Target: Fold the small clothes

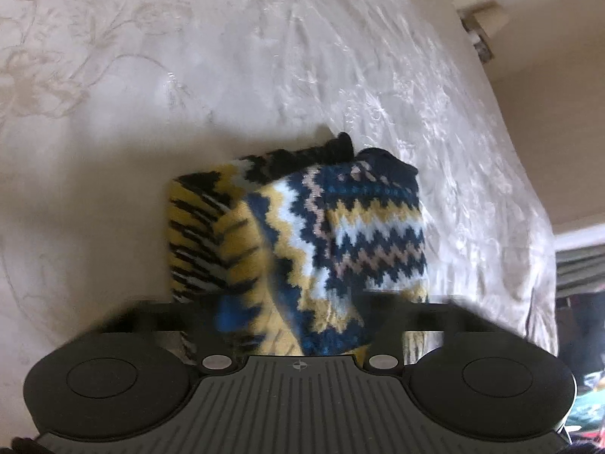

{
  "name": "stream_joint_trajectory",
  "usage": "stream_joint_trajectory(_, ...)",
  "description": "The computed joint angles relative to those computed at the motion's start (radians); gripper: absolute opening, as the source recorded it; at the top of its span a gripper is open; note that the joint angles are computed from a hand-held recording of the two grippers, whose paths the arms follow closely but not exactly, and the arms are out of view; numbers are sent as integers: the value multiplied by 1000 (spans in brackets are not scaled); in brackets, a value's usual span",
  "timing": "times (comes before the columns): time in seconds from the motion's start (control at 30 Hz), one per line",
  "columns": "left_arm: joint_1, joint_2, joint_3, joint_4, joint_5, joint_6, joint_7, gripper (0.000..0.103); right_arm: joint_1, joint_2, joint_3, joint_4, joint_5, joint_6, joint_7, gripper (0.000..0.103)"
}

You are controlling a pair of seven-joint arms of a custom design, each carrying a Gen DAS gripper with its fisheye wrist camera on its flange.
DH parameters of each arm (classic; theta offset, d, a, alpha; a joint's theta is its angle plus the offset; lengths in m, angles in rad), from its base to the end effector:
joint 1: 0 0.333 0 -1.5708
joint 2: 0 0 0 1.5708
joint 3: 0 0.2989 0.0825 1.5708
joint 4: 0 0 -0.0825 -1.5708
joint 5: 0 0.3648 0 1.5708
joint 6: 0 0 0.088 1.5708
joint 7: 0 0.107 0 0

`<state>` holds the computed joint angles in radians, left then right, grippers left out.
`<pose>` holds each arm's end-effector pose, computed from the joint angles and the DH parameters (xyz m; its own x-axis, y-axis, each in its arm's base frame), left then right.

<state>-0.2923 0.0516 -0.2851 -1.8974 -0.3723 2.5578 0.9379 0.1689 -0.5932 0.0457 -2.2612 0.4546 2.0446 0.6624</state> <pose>0.5072 -0.3204 0.5320 0.1788 -0.7882 0.5888 -0.9089 -0.3615 -0.2079 0.3794 0.1116 0.6112 0.8344 -0.5511 0.0026 -0.4672 -0.7099 -0.5270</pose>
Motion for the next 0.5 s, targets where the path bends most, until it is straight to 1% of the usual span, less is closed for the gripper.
stream_joint_trajectory(0.03, -6, 4, 4, 20, 92, -17, -43, 10, -2, 5, -3, -6, 1, 14, -7, 27)
stream_joint_trajectory(0.07, -9, 2, 5, 24, 143, -9, -50, 8, -4, 0, -4, -9, 3, 18, -3, 24)
stream_joint_trajectory(0.1, -10, -5, 7, 23, 186, 5, -53, 6, -4, -5, -8, -8, 12, 20, 2, 15)
stream_joint_trajectory(0.17, -6, -10, 14, 32, 246, 3, -48, 6, 2, -21, -18, -6, 37, 22, 2, 15)
stream_joint_trajectory(0.23, 4, 3, 19, 44, 240, -8, -46, 6, 10, -22, -16, -3, 42, 20, -16, 15)
stream_joint_trajectory(0.3, 15, 17, 21, 54, 225, -29, -31, 6, 19, -8, 2, -6, 28, 16, -32, 15)
stream_joint_trajectory(0.37, 25, 30, 17, 63, 196, -54, -9, 8, 22, 11, 21, -6, 5, 9, -26, 18)
stream_joint_trajectory(0.4, 26, 30, 16, 62, 197, -62, -16, 11, 23, 17, 25, -9, 8, 18, -13, 24)
stream_joint_trajectory(0.43, 27, 27, 15, 59, 198, -73, -28, 12, 23, 21, 24, -9, 11, 20, -3, 25)
stream_joint_trajectory(0.47, 28, 22, 17, 58, 206, -88, -46, 22, 23, 28, 18, 0, 14, 10, 6, 27)
stream_joint_trajectory(0.5, 28, 11, 19, 48, 218, -95, -67, 33, 23, 30, 9, 10, 19, -2, 12, 37)
